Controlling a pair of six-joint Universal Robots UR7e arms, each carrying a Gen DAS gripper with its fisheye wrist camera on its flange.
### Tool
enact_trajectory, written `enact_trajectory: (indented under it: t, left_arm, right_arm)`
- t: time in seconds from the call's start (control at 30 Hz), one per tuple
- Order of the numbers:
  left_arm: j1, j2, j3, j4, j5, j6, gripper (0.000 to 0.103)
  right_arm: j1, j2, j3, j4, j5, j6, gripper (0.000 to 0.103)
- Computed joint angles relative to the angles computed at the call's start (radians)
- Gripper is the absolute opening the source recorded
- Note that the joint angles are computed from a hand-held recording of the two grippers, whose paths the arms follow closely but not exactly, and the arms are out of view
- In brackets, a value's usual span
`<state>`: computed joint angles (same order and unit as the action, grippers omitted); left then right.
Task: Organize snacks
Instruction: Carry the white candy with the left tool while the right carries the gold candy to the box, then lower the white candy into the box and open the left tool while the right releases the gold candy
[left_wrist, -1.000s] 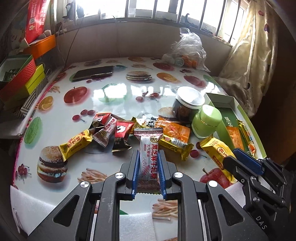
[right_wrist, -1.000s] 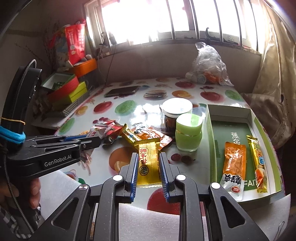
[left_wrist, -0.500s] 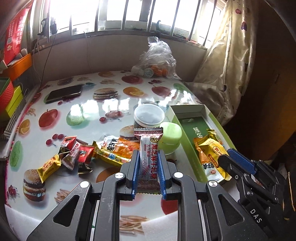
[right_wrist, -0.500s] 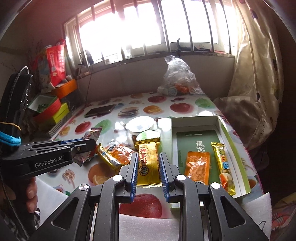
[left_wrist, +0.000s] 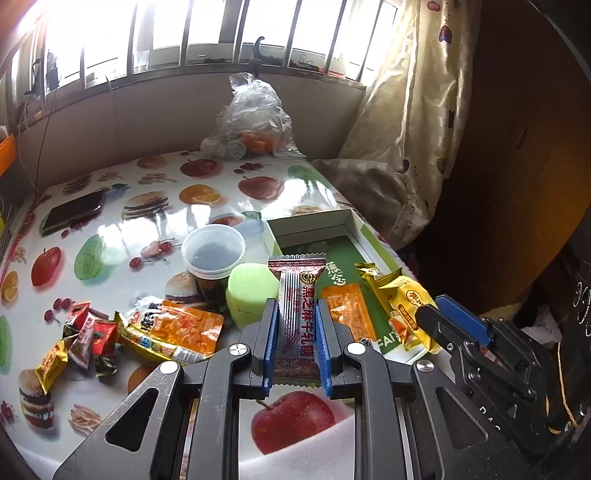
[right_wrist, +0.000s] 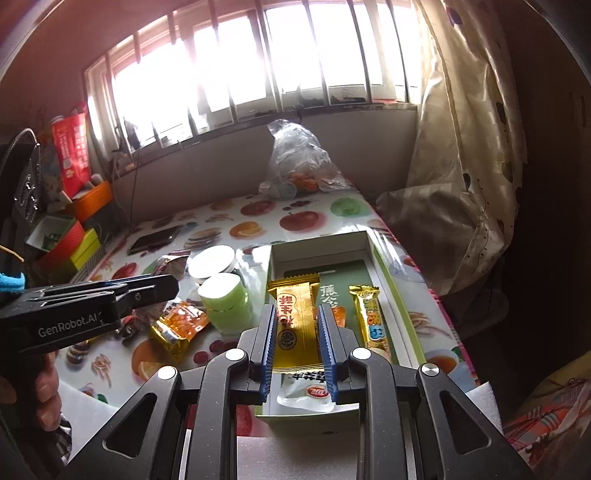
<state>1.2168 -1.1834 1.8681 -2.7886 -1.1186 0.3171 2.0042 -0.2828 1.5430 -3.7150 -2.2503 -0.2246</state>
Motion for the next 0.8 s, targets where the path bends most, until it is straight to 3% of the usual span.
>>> enact_trajectory:
  t: [0.23, 0.6, 0.8]
  left_arm:
    - [-0.012, 0.054, -0.041, 0.054, -0.032, -0.023, 0.020]
    - [-0.005, 0.162, -0.104, 0.110, -0.014, -0.038, 0.020]
    - [0.002, 0.208, -0.142, 0.152, -0.005, -0.062, 0.020]
  right_arm:
    - [-0.028, -0.011, 0.017, -0.014, -0.032, 0.001, 0.021]
    - [-0.085, 0.001, 0.006, 0.048, -0.046, 0.022, 0.021]
    - [-0.091, 0.028, -0.030, 0.039, -0.104, -0.049, 0.021]
